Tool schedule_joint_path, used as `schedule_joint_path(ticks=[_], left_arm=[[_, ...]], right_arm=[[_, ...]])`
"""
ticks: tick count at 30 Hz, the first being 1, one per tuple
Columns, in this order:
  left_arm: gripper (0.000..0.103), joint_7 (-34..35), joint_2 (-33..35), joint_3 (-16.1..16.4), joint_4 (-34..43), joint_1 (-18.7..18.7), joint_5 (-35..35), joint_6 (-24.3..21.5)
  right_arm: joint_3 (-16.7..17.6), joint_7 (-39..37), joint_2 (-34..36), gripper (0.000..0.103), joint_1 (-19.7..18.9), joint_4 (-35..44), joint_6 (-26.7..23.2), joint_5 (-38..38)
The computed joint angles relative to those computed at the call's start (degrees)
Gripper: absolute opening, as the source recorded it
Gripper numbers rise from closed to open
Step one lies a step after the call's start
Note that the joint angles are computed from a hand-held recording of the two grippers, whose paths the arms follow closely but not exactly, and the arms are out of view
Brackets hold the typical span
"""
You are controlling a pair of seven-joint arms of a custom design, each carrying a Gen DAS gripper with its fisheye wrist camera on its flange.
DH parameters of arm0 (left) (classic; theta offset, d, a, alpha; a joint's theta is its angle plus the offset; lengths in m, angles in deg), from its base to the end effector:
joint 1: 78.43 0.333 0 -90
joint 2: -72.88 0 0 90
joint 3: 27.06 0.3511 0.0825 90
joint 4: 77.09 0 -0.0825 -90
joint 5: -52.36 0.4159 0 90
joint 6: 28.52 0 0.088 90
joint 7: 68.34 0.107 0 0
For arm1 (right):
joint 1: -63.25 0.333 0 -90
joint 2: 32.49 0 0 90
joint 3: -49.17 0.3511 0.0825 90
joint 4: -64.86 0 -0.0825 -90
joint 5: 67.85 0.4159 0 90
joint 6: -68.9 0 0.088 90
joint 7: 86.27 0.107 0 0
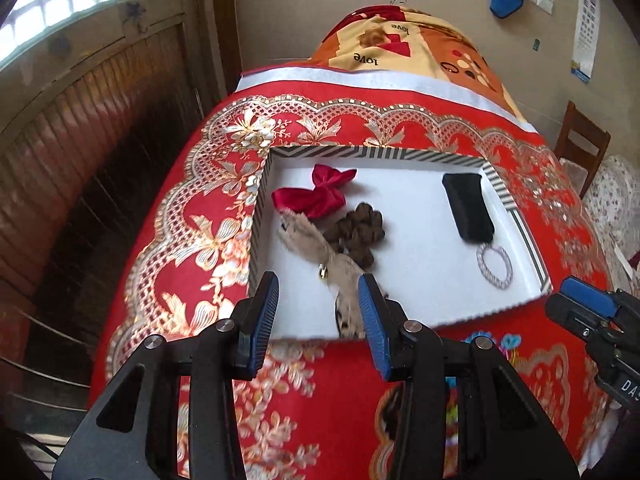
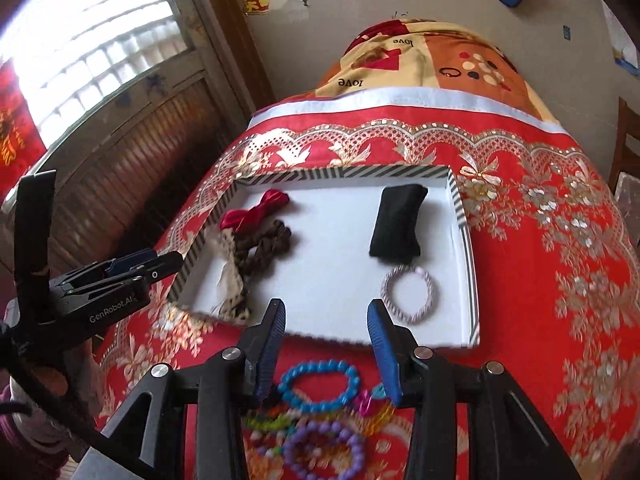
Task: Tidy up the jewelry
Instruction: 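Move the left tool to the black scrunchie while the right tool reaches the purple bracelet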
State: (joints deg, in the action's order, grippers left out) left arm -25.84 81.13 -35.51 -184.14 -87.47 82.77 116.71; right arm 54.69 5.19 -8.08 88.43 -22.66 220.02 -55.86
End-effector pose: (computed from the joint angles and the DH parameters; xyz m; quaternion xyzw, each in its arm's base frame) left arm 0.6407 -0.2028 0.5164 -0.7261 0.6108 -0.2043 0.2406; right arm 0.6735 0.3778 0.5130 -0.7659 0.5415 -0.0777 0.3379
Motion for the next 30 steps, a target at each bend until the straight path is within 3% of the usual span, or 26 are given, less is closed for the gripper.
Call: schedule_joint_path(ticks=[13, 30], left_arm=[[0.041, -0.7, -8.1, -1.6, -10.1, 0.1, 0.8, 2.9], [0.041, -0.4, -12.6, -3.0, -15.6, 0.3, 1.5, 4.5]], right_arm=[[-0.4, 5.2, -8.8, 0.042, 2.2, -12.8, 4.7, -3.3], [0.5, 11.2, -14.5, 0.042, 2.7, -21.3, 7.1, -7.9]])
